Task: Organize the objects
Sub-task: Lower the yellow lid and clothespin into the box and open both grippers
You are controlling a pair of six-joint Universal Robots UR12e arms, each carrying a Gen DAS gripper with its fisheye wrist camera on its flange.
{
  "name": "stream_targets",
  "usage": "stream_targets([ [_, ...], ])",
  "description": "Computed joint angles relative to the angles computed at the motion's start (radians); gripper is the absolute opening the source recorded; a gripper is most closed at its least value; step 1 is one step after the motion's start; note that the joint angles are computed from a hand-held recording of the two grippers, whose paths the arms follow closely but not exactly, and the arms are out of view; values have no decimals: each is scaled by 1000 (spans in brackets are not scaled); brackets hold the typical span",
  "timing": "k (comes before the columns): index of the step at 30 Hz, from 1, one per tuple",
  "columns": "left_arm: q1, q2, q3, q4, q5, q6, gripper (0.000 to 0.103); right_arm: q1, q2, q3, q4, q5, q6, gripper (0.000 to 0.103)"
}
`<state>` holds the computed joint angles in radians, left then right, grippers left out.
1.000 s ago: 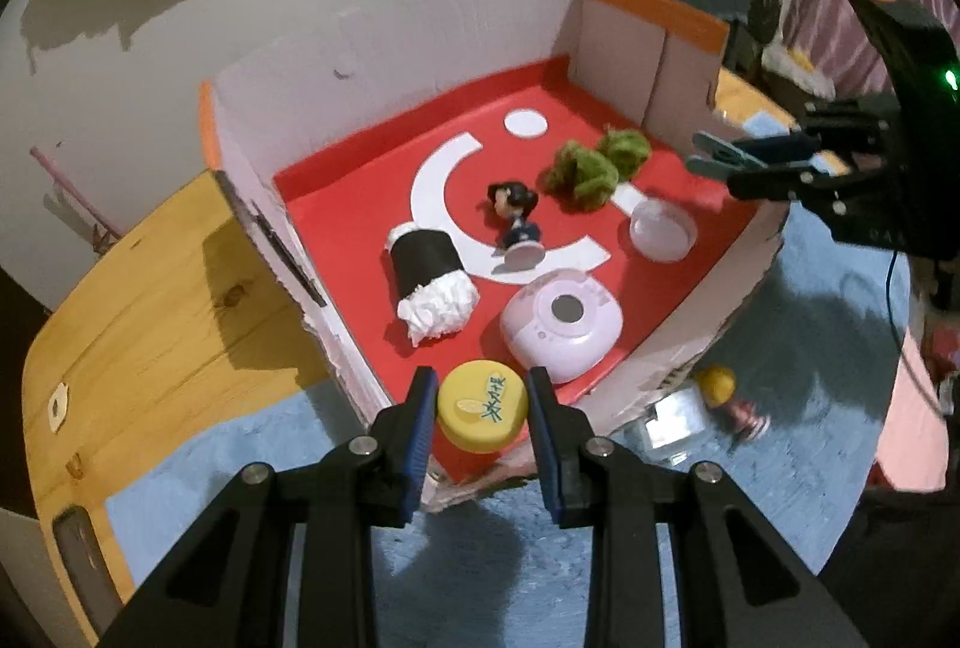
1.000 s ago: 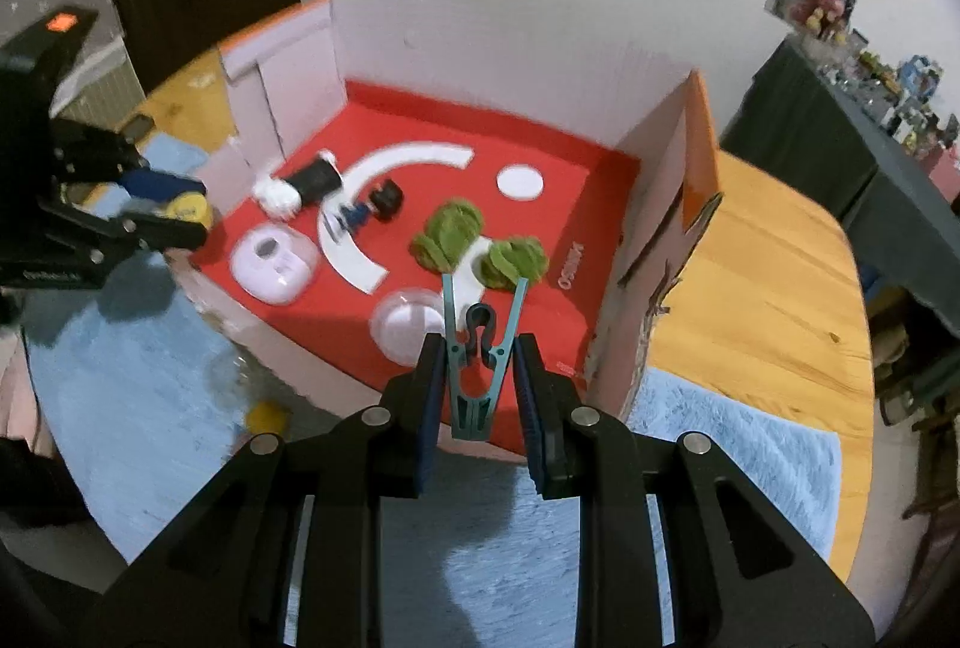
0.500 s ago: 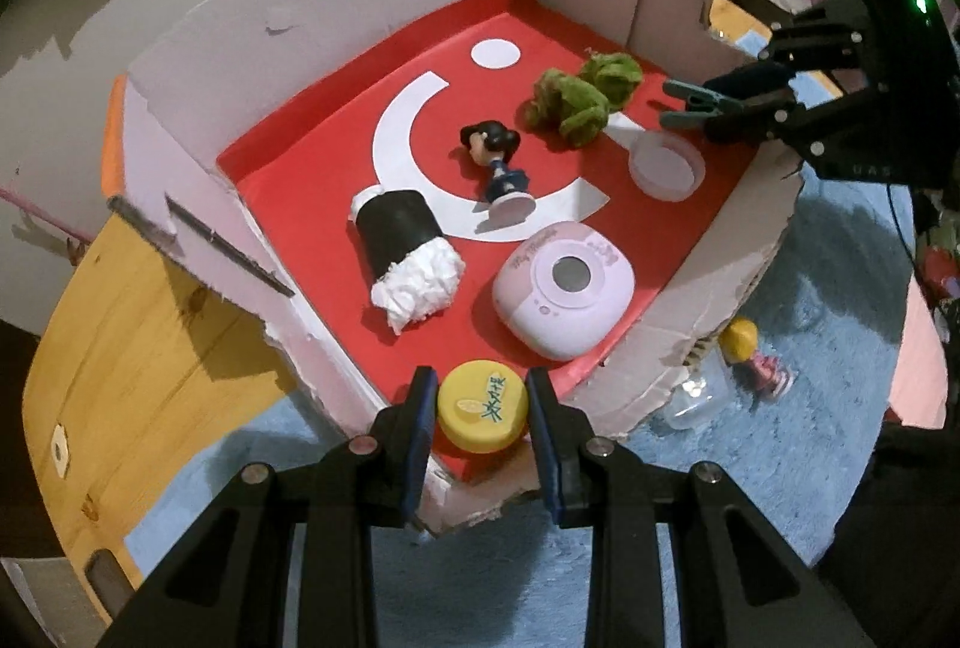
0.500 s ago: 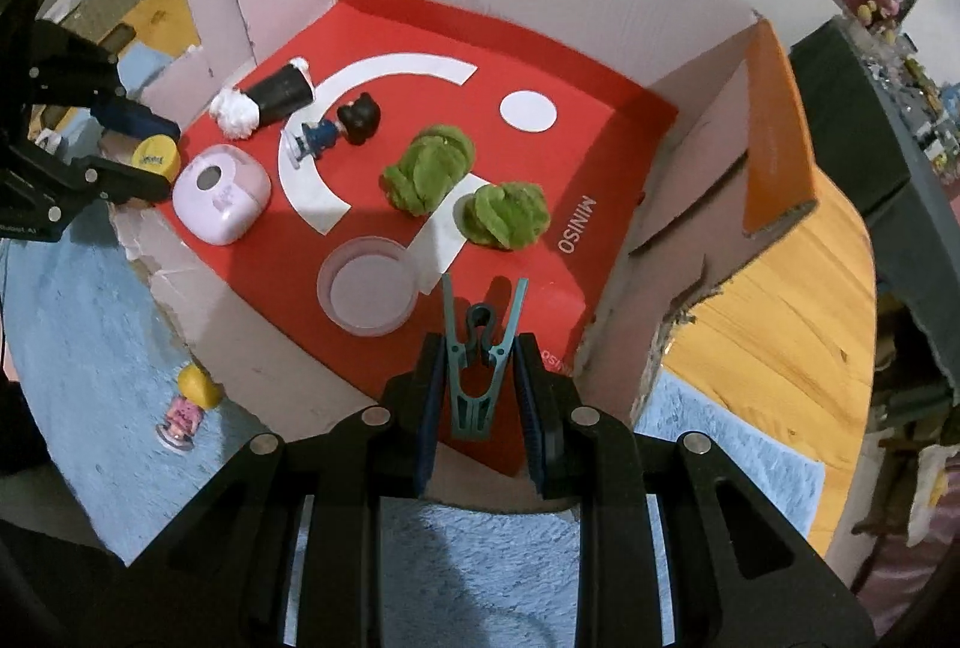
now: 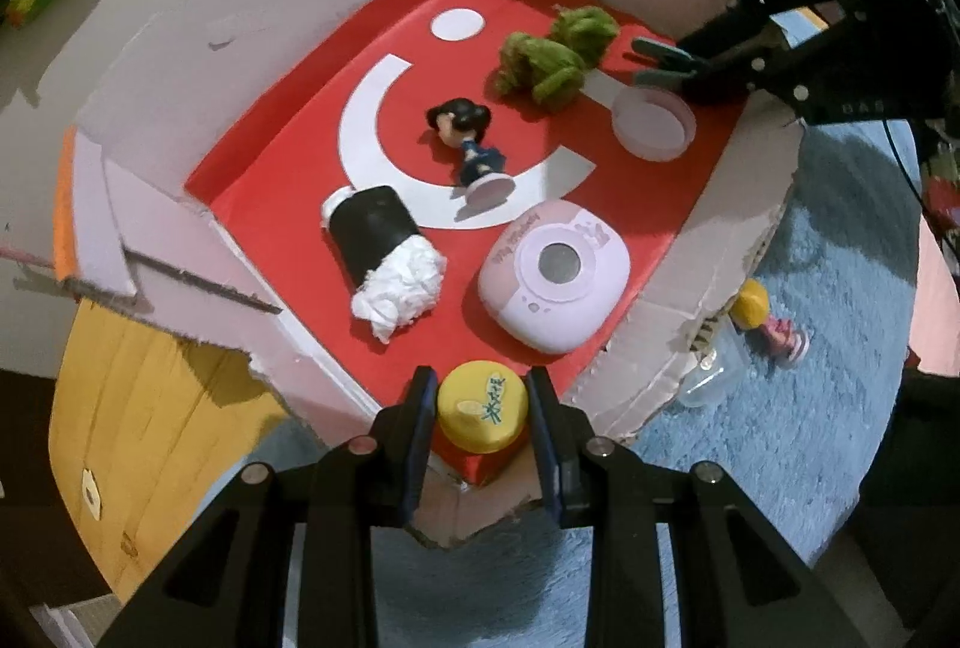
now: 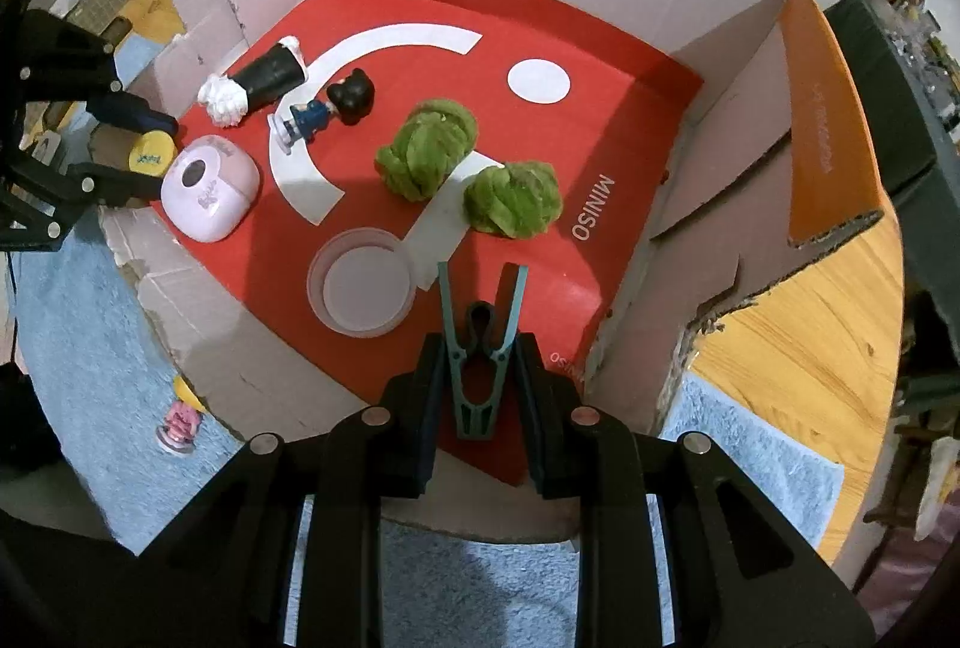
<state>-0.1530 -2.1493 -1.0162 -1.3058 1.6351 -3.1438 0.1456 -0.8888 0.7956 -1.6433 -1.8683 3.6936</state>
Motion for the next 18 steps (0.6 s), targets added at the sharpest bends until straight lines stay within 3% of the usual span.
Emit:
stream_targets([
  [18,2,5,11,-38,5,51,32,4,5,-15,31,8,4,22],
])
